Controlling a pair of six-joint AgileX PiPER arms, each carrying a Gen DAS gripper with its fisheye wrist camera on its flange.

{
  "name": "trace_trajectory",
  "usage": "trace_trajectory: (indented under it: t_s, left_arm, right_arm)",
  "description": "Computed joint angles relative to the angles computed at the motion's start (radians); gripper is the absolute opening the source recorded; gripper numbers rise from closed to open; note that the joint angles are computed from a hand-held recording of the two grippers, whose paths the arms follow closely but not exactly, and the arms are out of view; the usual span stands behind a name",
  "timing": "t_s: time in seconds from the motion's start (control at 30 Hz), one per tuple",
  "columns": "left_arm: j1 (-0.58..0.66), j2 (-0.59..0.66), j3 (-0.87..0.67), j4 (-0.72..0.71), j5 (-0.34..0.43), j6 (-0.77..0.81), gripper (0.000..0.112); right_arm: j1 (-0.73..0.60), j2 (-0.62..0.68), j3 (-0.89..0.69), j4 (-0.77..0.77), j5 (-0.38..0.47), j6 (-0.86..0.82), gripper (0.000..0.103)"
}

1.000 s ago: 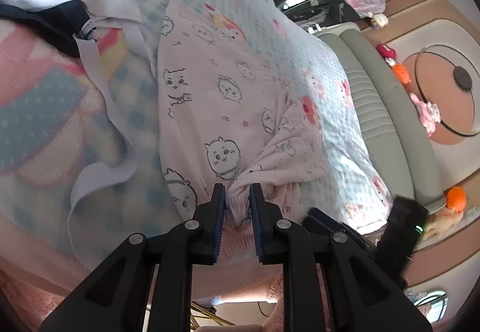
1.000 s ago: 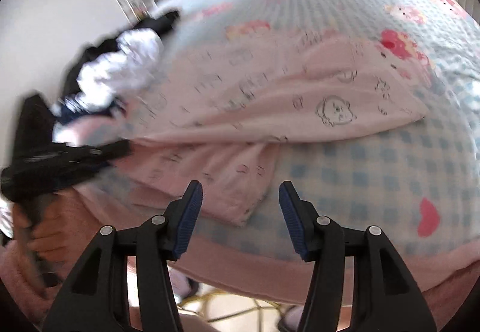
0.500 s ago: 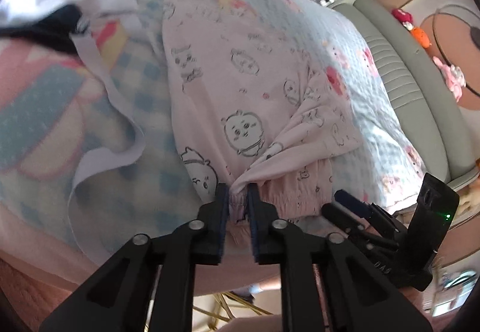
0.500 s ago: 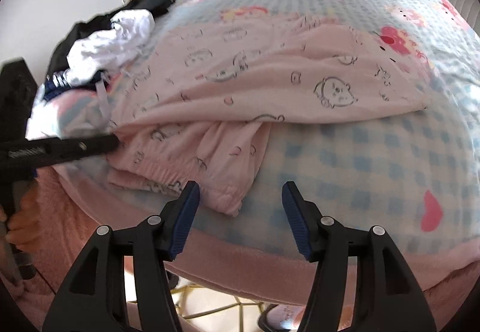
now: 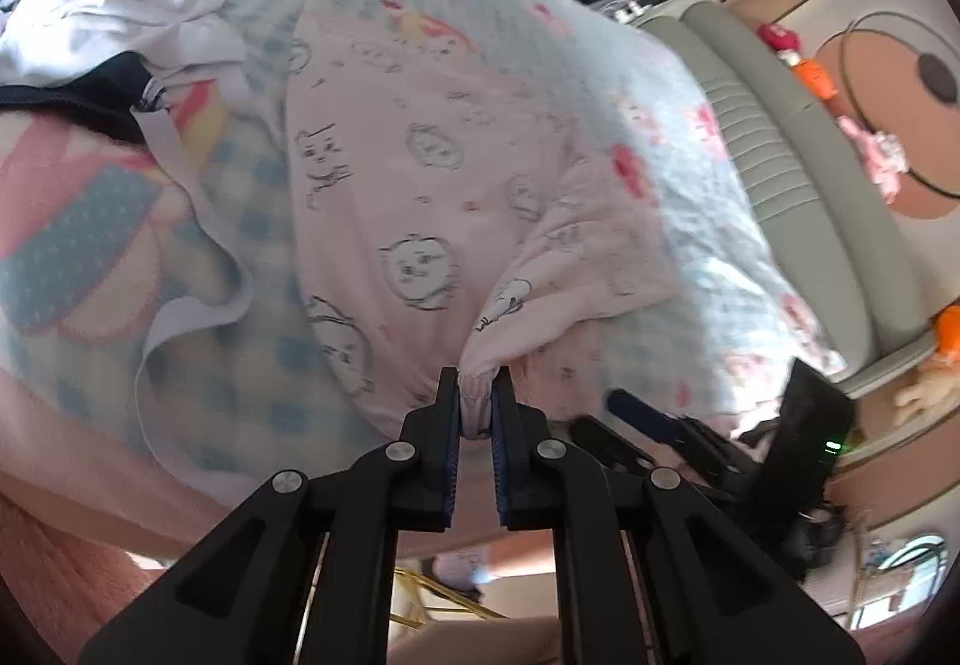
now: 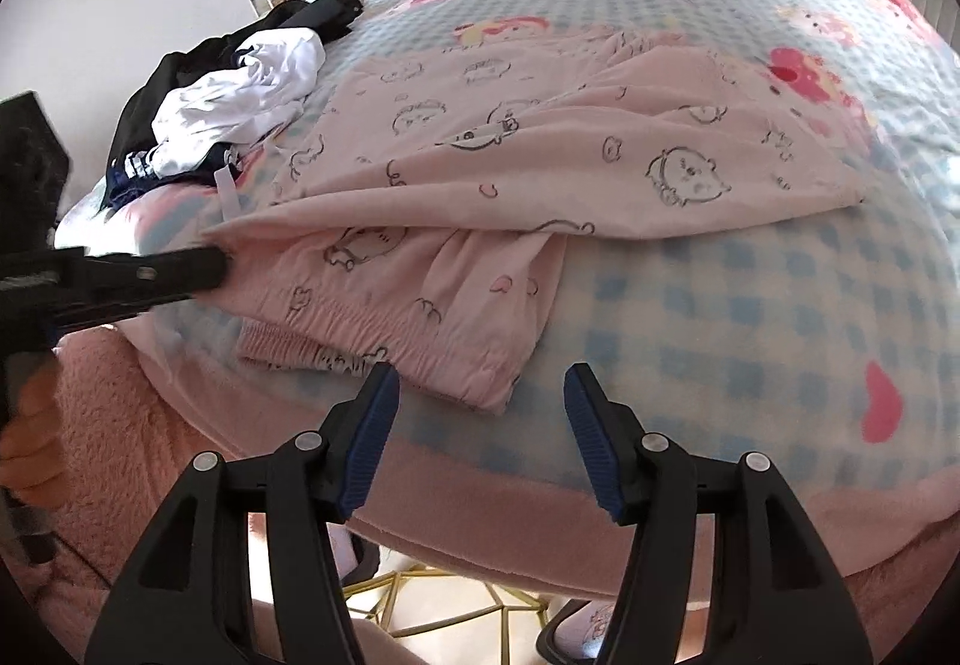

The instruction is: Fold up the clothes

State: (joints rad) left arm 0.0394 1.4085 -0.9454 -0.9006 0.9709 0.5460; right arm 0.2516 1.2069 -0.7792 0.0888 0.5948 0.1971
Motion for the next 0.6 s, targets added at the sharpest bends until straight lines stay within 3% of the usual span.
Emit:
trace_trajectory:
  t_s: [0.07, 0.13, 0.23, 0.33, 0.43, 0.5, 0.53, 0.6]
  left_arm:
    - [-0.001, 0.002, 0.007, -0.016, 0.009, 0.008, 0.009]
    - [-0.007, 0.027, 0.015, -0.013, -0.002, 0.002, 0.009]
    - [-0.002, 0.099, 0.03, 0.015, -0.029, -0.023, 0.009]
    - [0.012, 0.127, 0.05, 0.009, -0.039, -0.009, 0.01]
    - [0.023, 0.125, 0.037, 0.023, -0.014, -0.006, 0.016]
    - [0.029, 0.114, 0.03, 0.033, -0.001, -0.001, 0.038]
    - [0.035, 0.111, 0.028, 0.031, 0.007, 0.008, 0.042]
    - [0.068, 0.115, 0.032, -0.005, 0.031, 0.051, 0.043]
  right_arm:
    - [-0.013, -0.017, 0.004, 0.016, -0.01, -0.01, 0.059]
    - [-0.065, -0.035, 0.009, 0.137, -0.022, -0.111, 0.06]
    - [-0.115, 0.018, -0.015, 0.237, -0.02, -0.204, 0.065]
    - [-0.122, 0.093, -0.045, 0.191, -0.01, -0.161, 0.065]
    - [-0.134, 0.122, -0.032, 0.19, -0.007, -0.158, 0.064]
    - [-0.144, 0.104, -0.029, 0.169, 0.005, -0.149, 0.064]
    - [-0.139, 0.093, -0.034, 0.125, 0.019, -0.11, 0.064]
    - [-0.161, 0.067, -0.025, 0.148, 0.021, -0.135, 0.064]
